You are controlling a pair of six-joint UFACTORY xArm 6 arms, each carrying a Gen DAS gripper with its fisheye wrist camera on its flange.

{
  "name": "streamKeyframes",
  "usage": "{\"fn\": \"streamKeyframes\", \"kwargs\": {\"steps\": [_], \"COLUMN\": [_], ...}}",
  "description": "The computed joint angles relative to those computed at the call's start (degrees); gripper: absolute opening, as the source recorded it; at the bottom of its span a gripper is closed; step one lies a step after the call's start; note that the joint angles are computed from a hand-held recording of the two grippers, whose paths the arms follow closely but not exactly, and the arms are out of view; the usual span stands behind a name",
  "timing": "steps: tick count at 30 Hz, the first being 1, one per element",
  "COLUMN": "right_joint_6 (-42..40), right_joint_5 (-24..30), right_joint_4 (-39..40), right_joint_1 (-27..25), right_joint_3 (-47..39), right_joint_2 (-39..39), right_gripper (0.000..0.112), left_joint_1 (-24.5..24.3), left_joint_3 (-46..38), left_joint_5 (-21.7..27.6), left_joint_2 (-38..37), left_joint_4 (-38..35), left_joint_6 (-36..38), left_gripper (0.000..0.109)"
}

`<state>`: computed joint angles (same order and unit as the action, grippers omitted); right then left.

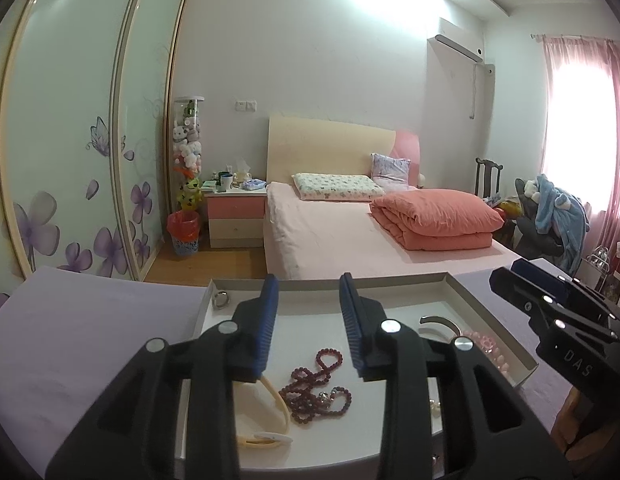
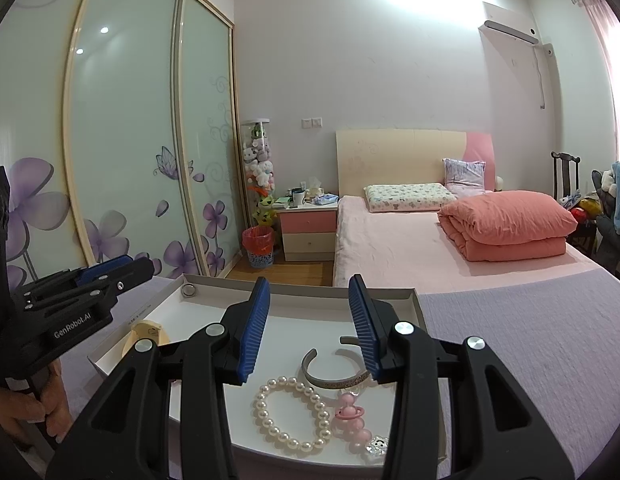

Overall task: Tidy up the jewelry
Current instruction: 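Withdraw both grippers from the tray back over the remaining jewelry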

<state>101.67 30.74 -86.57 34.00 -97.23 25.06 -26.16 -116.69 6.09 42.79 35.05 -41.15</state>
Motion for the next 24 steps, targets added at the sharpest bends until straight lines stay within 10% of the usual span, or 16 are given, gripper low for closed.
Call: {"fn": "streamKeyframes", "kwargs": {"steps": [10, 24], "right_joint_6": [0.55, 0.69], "right_joint_5": [0.69, 2.16], "right_joint_4": [-0.69, 1.11], "right_joint_1": [0.46, 3.61], "right_joint_3": [1.24, 9.60], "right_joint_2": [-1.04, -7.19], "right_gripper": [0.043, 0.043], "left_joint_1": [0.55, 3.12], "left_joint_3": [1.78, 16.77], "left_joint_5": [-0.60, -4.48], "left_joint_2": [-1.51, -13.77], "left_joint_4": [-1.60, 22.26], "left_joint_6": [1.45, -21.88], "left_gripper": [0.032, 0.032]}}
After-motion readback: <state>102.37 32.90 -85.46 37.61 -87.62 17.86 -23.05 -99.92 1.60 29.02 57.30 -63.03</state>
